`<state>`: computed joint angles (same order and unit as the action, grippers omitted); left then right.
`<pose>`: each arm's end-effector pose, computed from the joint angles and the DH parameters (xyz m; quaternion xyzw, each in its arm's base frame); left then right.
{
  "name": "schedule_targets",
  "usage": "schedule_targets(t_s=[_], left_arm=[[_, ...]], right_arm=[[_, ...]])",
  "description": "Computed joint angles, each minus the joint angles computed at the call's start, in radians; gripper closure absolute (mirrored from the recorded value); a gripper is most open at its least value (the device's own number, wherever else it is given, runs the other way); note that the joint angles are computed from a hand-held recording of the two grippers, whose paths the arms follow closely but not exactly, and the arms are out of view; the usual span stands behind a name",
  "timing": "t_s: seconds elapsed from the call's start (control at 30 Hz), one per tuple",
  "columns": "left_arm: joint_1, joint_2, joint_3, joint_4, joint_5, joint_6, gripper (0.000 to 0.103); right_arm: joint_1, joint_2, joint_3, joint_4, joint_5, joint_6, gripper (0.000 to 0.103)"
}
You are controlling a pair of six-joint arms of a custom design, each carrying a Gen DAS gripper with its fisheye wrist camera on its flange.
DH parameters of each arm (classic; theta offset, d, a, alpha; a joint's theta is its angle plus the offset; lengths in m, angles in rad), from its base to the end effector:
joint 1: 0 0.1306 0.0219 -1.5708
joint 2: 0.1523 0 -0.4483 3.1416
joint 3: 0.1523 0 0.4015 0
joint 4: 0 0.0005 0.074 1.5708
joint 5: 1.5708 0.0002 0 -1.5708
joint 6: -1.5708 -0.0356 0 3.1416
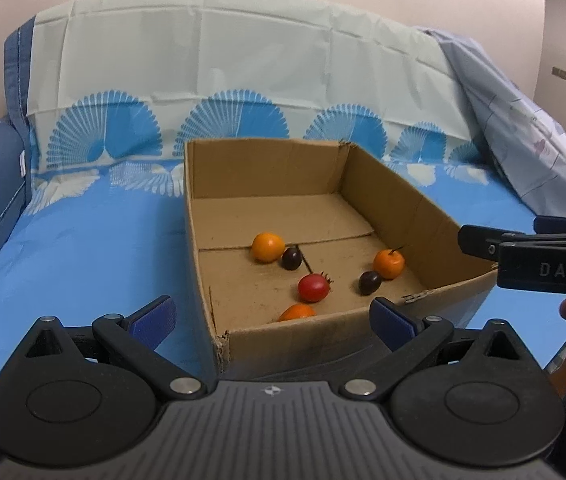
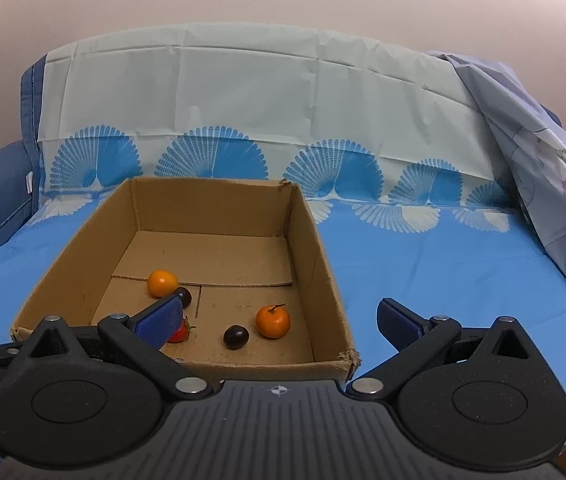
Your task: Organize fruits
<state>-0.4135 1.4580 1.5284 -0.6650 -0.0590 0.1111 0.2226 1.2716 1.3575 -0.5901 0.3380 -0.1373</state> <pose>0.4866 -0.2118 0.5453 0.1193 0.8749 -0.0964 0.4595 0.4420 0.0874 0.5564 0.0492 0.8517 -0.0528 0.5190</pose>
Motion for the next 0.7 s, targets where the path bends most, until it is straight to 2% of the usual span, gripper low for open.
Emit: schedule_targets(t_s=[0.37, 0.7], left_arm=[[0.012, 0.019, 0.031, -0.046, 0.014, 0.042, 0.0], [0.008, 0.022, 0.037, -0.05, 0.012, 0.048, 0.0]], right_arm=[[0.022, 0.019, 0.011, -0.011, 0.008, 0.043, 0.001], [0.021, 0.026, 0.014, -0.014, 0.005, 0.06, 0.001]])
